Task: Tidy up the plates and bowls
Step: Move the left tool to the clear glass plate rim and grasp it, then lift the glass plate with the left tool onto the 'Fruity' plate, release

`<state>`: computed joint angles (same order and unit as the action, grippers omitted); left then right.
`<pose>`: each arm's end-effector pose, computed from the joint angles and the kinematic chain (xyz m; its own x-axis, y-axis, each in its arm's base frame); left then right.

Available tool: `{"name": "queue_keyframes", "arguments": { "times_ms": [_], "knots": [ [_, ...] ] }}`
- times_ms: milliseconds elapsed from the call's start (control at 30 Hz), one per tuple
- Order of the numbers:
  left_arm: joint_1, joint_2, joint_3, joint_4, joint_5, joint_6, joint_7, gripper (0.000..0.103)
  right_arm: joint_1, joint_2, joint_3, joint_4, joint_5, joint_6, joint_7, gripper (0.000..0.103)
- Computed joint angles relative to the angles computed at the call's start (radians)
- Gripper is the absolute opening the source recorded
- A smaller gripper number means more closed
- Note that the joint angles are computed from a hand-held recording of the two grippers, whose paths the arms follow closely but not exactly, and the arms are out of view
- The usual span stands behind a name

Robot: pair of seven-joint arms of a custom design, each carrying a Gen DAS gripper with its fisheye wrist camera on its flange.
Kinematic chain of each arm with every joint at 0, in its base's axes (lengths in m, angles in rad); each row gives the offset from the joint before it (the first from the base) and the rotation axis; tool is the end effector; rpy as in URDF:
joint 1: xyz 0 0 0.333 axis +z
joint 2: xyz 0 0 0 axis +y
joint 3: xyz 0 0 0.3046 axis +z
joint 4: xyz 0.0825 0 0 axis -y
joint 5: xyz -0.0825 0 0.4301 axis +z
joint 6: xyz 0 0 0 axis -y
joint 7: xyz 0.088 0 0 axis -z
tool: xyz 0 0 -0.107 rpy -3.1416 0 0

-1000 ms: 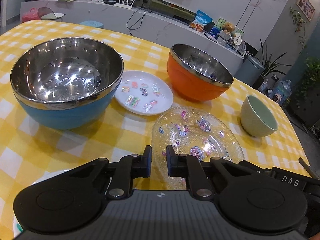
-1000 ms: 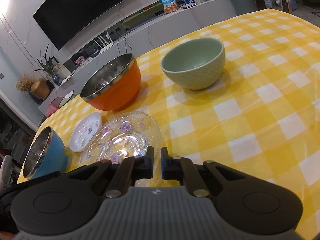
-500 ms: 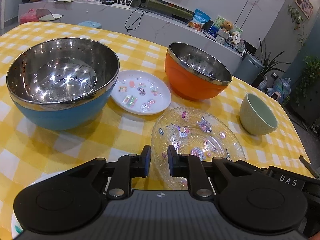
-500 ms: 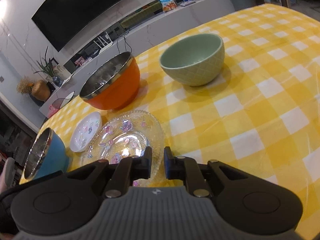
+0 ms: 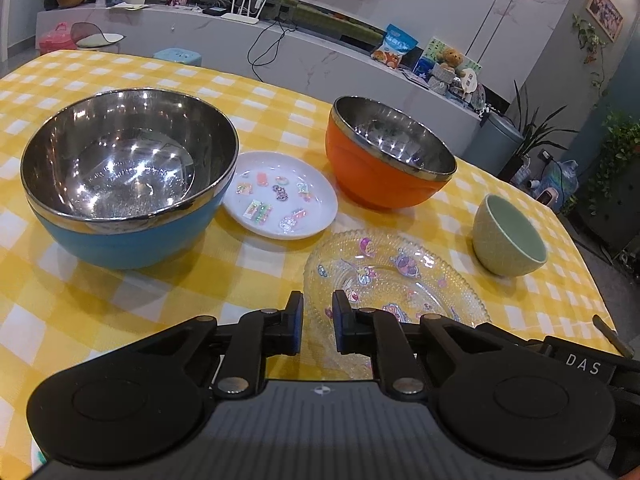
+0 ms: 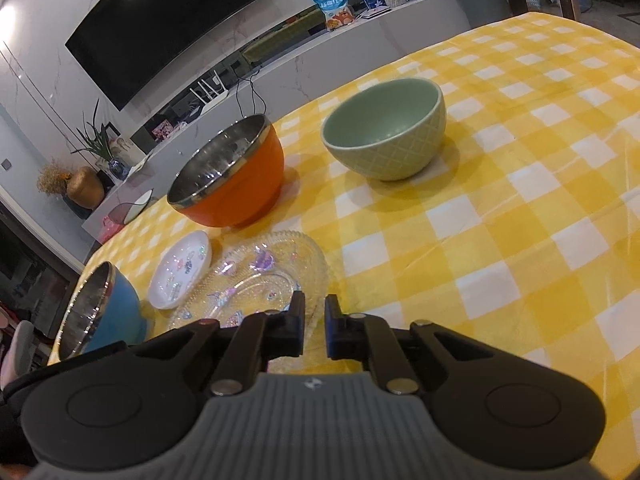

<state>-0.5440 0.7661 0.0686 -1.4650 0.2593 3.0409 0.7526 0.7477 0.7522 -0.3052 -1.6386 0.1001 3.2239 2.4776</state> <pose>0.6938 -0.3939 0.2846 -0.0749 -0.9407 0.3307 -0.7407 -0.1696 -0.6500 0.6739 0.3571 0.2553 -0.1572 -0.8444 -0.5121 -0.6695 0.4723 -0.5733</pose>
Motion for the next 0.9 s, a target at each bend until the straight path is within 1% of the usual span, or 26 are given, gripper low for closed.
{"name": "queue_keyframes", "arguments": {
  "times_ms": [67, 233, 333, 433, 567, 667, 733, 833, 900],
  "knots": [
    [-0.002, -0.011, 0.0, -0.008, 0.003, -0.007, 0.001, 0.016, -0.017, -0.012, 0.023, -0.01, 0.001, 0.002, -0.005, 0.008],
    [-0.026, -0.053, 0.025, -0.051, 0.034, -0.018, -0.021, 0.016, -0.055, -0.044, 0.076, -0.047, 0.013, 0.022, -0.014, 0.008],
    [-0.023, -0.087, 0.019, -0.088, 0.047, -0.018, -0.032, 0.016, -0.053, -0.072, 0.085, -0.082, 0.021, 0.043, -0.033, 0.008],
    [-0.032, -0.122, 0.027, -0.125, 0.066, -0.02, -0.05, 0.016, -0.063, -0.101, 0.11, -0.119, 0.033, 0.061, -0.06, 0.008],
    [-0.052, -0.178, 0.046, -0.184, 0.114, -0.025, -0.085, 0.016, -0.128, -0.144, 0.199, -0.172, 0.047, 0.093, -0.101, 0.008],
    [-0.049, -0.226, 0.04, -0.239, 0.14, -0.031, -0.113, 0.016, -0.14, -0.171, 0.225, -0.203, 0.058, 0.113, -0.137, 0.008],
    [-0.053, -0.258, 0.047, -0.279, 0.165, -0.032, -0.147, 0.016, -0.158, -0.183, 0.254, -0.216, 0.061, 0.126, -0.162, 0.008],
    [-0.055, -0.31, 0.058, -0.339, 0.211, -0.034, -0.205, 0.016, -0.204, -0.193, 0.319, -0.228, 0.048, 0.139, -0.198, 0.008],
    [-0.059, -0.344, 0.069, -0.376, 0.257, -0.041, -0.247, 0.016, -0.259, -0.192, 0.388, -0.228, 0.024, 0.145, -0.215, 0.008]
  ]
}}
